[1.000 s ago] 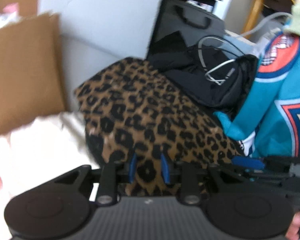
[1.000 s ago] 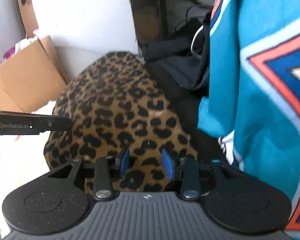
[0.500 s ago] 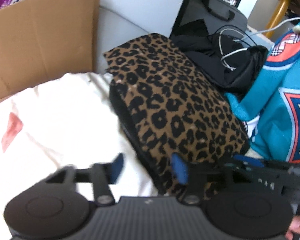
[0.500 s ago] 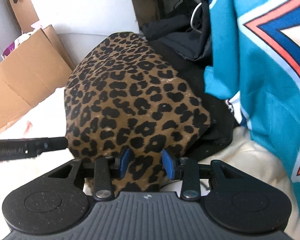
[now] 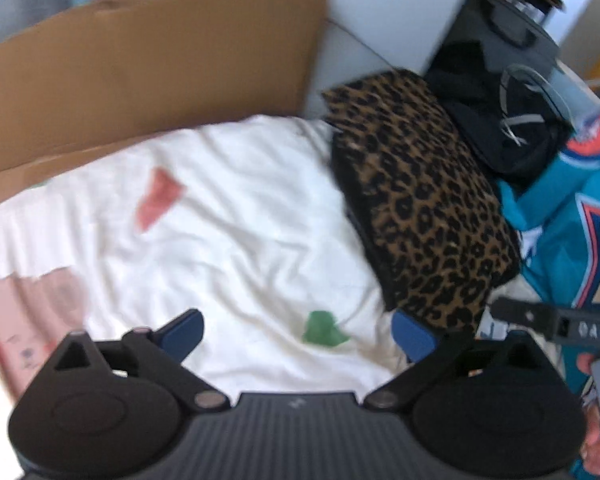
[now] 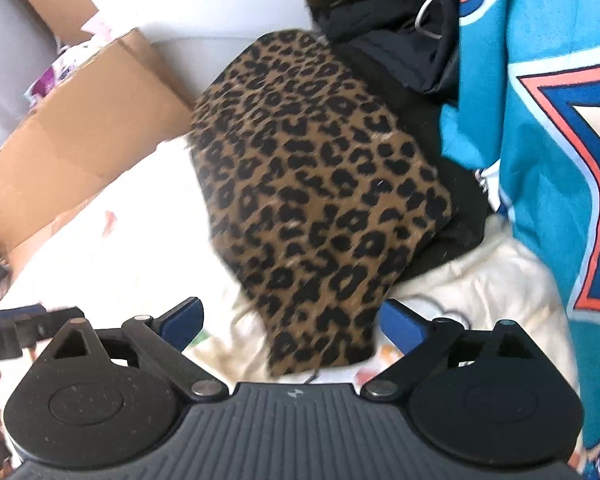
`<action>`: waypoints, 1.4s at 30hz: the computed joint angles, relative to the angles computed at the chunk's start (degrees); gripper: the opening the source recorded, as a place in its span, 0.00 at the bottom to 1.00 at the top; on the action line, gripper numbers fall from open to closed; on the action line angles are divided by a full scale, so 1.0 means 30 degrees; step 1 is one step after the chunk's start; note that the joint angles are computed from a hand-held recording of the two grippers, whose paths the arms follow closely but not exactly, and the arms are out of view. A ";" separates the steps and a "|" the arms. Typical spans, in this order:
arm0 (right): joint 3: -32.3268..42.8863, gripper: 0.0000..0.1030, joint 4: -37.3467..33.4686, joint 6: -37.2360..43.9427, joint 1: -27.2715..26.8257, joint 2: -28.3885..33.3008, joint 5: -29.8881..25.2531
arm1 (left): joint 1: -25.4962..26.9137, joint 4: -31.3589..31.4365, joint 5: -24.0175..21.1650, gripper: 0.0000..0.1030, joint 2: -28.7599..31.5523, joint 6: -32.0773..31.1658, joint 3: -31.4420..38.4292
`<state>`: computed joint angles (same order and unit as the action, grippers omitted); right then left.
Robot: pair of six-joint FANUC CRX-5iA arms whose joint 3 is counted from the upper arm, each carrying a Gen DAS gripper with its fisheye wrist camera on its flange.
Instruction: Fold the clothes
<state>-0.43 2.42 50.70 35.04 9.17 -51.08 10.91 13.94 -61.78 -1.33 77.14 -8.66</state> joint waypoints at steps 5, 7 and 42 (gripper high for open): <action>0.1044 0.95 0.0018 0.0255 0.0161 -0.0419 -0.1753 | 0.1092 -0.0359 -0.1620 1.00 -0.0746 0.1297 0.1037; 0.1415 0.95 0.0224 0.0082 0.0246 -0.0614 -0.2366 | 0.1691 0.0061 -0.2495 1.00 -0.0848 0.0994 0.1456; 1.5508 0.95 0.1981 -0.1719 0.5370 -0.0135 -1.3399 | 1.3858 0.2219 -1.4940 1.00 -0.2826 -0.0427 1.4977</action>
